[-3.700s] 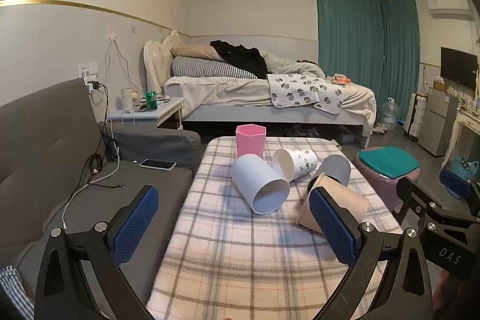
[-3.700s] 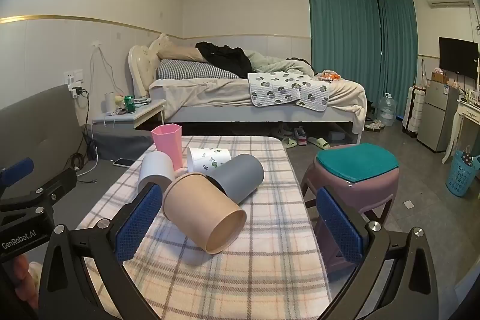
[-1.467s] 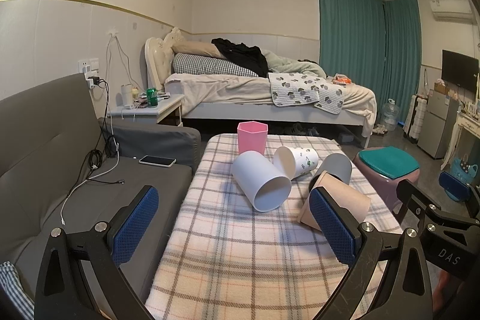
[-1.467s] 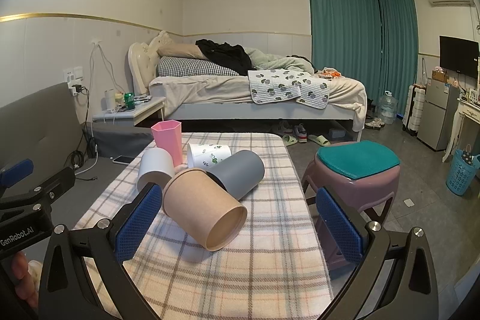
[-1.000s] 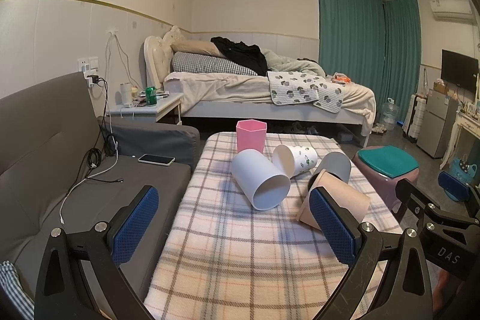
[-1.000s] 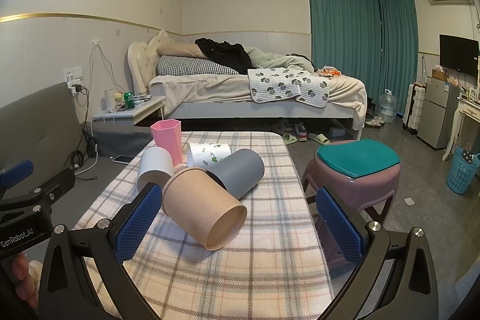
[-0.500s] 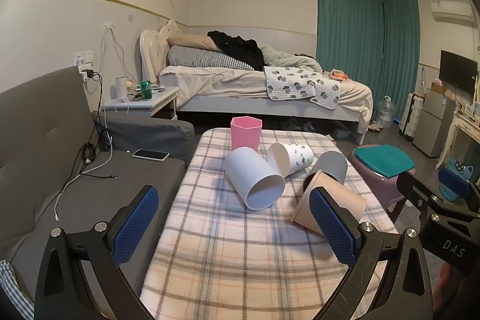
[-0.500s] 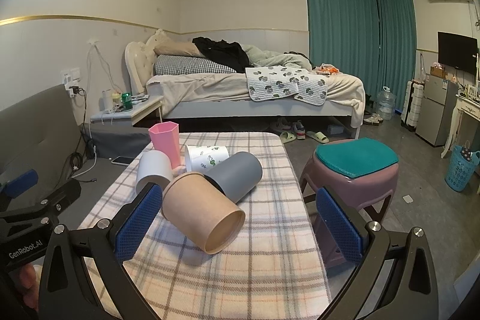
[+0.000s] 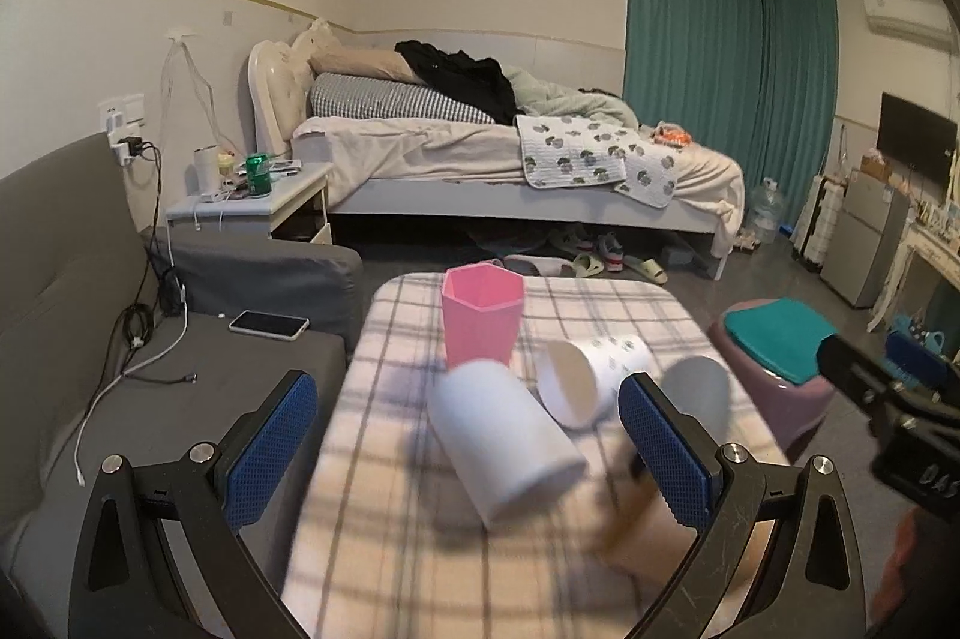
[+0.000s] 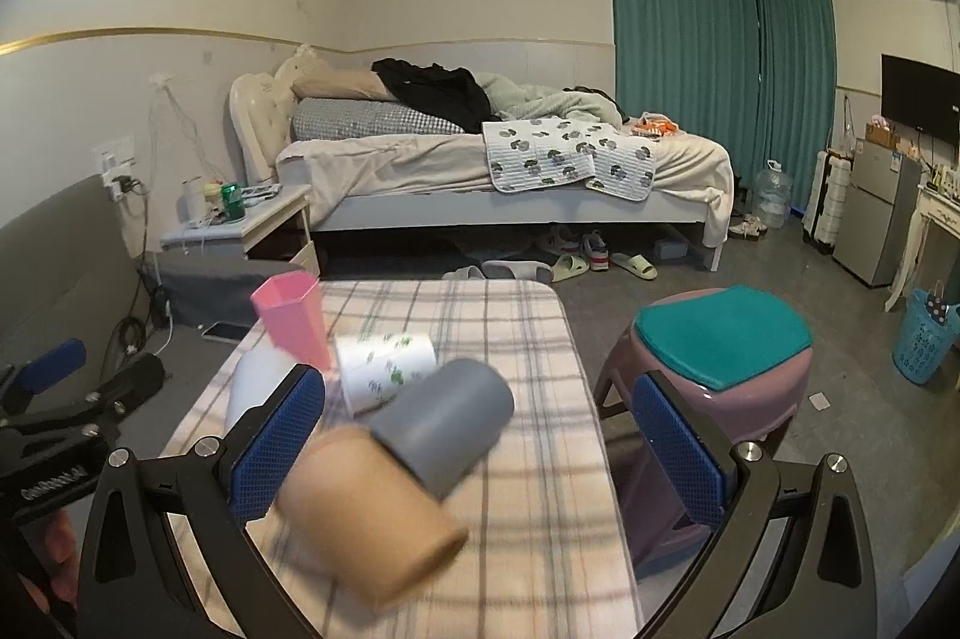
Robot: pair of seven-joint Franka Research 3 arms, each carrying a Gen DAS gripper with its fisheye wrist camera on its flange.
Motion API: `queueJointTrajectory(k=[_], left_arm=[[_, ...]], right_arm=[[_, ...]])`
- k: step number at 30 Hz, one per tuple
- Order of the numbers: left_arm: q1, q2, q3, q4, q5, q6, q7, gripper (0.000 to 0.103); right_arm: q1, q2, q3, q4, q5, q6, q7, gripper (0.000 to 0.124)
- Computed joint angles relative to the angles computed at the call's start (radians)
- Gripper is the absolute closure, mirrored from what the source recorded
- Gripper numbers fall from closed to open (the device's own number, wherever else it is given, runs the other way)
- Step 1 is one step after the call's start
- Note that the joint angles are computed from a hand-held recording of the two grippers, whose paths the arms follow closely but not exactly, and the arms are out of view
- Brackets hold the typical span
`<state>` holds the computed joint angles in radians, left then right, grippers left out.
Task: Flip cup upside down
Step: 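Move the left gripper to the pink hexagonal cup and grasp its rim, then lift the pink cup with the left gripper and rotate it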
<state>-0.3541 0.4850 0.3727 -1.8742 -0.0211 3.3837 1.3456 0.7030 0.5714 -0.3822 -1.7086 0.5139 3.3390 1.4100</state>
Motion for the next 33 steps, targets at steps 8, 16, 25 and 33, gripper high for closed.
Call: queueJointTrajectory(k=[8, 16, 25, 33], left_arm=[[0.323, 0.203, -0.318, 0.350, 0.142, -0.165, -0.033, 0.000], [0.493, 0.428, -0.570, 0.708, 0.211, -0.392, 0.095, 0.001], [0.447, 0.521, -0.537, 0.867, 0.182, -0.470, 0.156, 0.002], [0.404, 0.627, -0.504, 1.090, 0.173, -0.625, 0.185, 0.040]], right_arm=[[-0.090, 0.294, -0.031, 0.485, -0.104, -0.234, 0.150, 0.021], [-0.192, 0.440, 0.030, 0.737, -0.225, -0.368, 0.206, 0.021], [-0.287, 0.517, 0.134, 0.883, -0.321, -0.464, 0.252, 0.021], [-0.326, 0.477, 0.211, 0.825, -0.405, -0.439, 0.287, 0.021]])
